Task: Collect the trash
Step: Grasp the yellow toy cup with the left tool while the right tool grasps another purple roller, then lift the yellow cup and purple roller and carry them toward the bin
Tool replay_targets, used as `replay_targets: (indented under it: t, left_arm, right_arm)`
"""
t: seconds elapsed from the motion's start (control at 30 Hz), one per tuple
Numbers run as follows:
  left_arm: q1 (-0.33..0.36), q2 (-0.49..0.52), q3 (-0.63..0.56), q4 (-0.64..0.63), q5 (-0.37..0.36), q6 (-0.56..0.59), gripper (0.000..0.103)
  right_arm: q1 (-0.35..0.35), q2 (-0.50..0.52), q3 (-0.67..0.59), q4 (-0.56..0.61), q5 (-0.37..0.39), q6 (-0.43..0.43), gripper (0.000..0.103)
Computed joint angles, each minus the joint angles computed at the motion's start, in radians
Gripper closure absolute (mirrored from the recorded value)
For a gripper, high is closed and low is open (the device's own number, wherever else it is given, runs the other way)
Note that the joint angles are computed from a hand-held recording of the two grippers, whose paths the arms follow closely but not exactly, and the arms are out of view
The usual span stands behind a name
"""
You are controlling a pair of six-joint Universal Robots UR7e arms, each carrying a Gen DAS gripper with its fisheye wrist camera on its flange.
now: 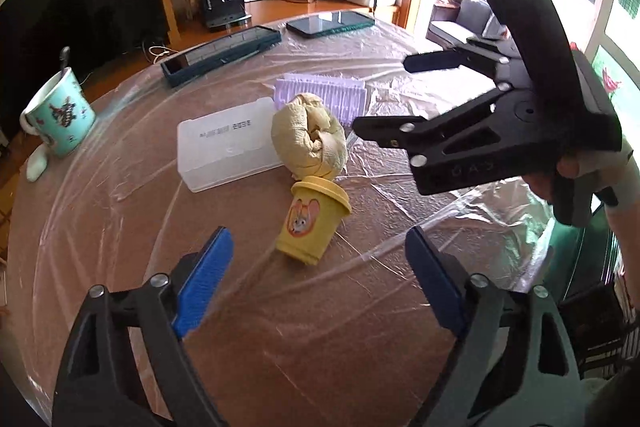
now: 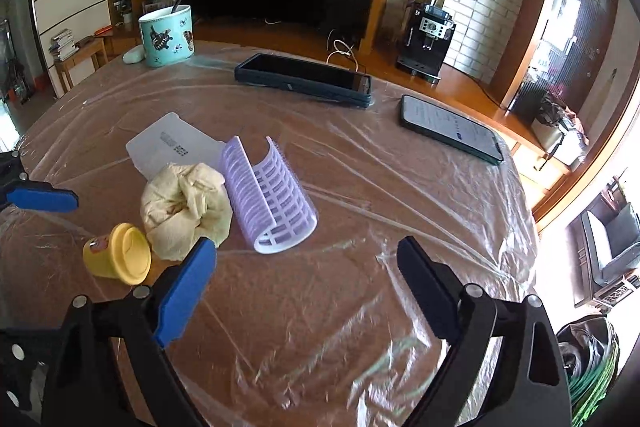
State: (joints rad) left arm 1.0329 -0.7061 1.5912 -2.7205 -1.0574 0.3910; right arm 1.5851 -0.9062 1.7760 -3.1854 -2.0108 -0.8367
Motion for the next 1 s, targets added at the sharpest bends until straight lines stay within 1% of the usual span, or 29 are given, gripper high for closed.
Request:
replay_targets:
  t: [0.03,0.1,0.13,0.17,0.2,0.27,0.3,0.37,0.4,0.43,0.47,0.53,0.7,0.87,0.97,1.0]
  left_arm:
    - [0.004,0.009,-0.018,0.03,0.0,-0.001,0.029]
    - [0.011,0.024,-0.046,0.073,-0.008,-0.008,0.037]
    - [0.015,0.029,-0.058,0.093,-0.012,-0.013,0.045]
    - [0.018,0.034,-0.07,0.113,-0.016,-0.021,0.05]
    - [0.015,0.034,-0.065,0.1,-0.015,-0.017,0.051]
    - [0.017,0.033,-0.073,0.117,-0.033,-0.024,0.053]
    - [0.019,0.033,-0.079,0.126,-0.043,-0.029,0.054]
    - [0.019,0.03,-0.077,0.122,-0.048,-0.036,0.061]
    - [0.019,0.029,-0.074,0.118,-0.047,-0.039,0.061]
    - [0.019,0.027,-0.071,0.114,-0.051,-0.046,0.061]
    - [0.018,0.023,-0.06,0.105,-0.053,-0.05,0.062]
    - [0.016,0.013,-0.042,0.09,-0.052,-0.05,0.064]
    - [0.012,-0.012,0.002,0.054,-0.028,-0.071,0.065]
    - [0.012,-0.04,0.039,0.035,-0.038,-0.104,0.065]
    - [0.011,-0.06,0.068,0.008,-0.039,-0.114,0.065]
    - [0.012,-0.062,0.072,0.005,-0.042,-0.117,0.065]
  right_arm:
    - [0.001,0.008,-0.011,0.01,-0.002,0.0,0.013]
    - [0.002,0.024,-0.04,0.052,-0.004,0.006,0.016]
    - [0.002,0.03,-0.055,0.079,-0.003,0.014,0.018]
    - [0.002,0.034,-0.068,0.105,0.0,0.025,0.019]
    - [0.002,0.037,-0.079,0.126,0.003,0.033,0.021]
    - [0.003,0.044,-0.099,0.17,0.008,0.047,0.027]
    - [0.002,0.046,-0.107,0.192,0.015,0.05,0.034]
    - [0.0,0.046,-0.116,0.231,0.035,0.061,0.045]
    - [0.001,0.045,-0.118,0.243,0.039,0.068,0.058]
    - [0.001,0.044,-0.117,0.245,0.036,0.073,0.06]
    - [0.001,0.043,-0.109,0.229,0.032,0.077,0.06]
    - [-0.007,0.023,-0.085,0.215,0.061,0.092,0.061]
    - [-0.03,-0.042,-0.01,0.191,0.106,0.173,0.061]
    - [-0.047,-0.12,0.101,0.142,0.155,0.209,0.061]
    - [-0.056,-0.163,0.166,0.113,0.199,0.216,0.061]
    - [-0.055,-0.171,0.181,0.104,0.202,0.213,0.061]
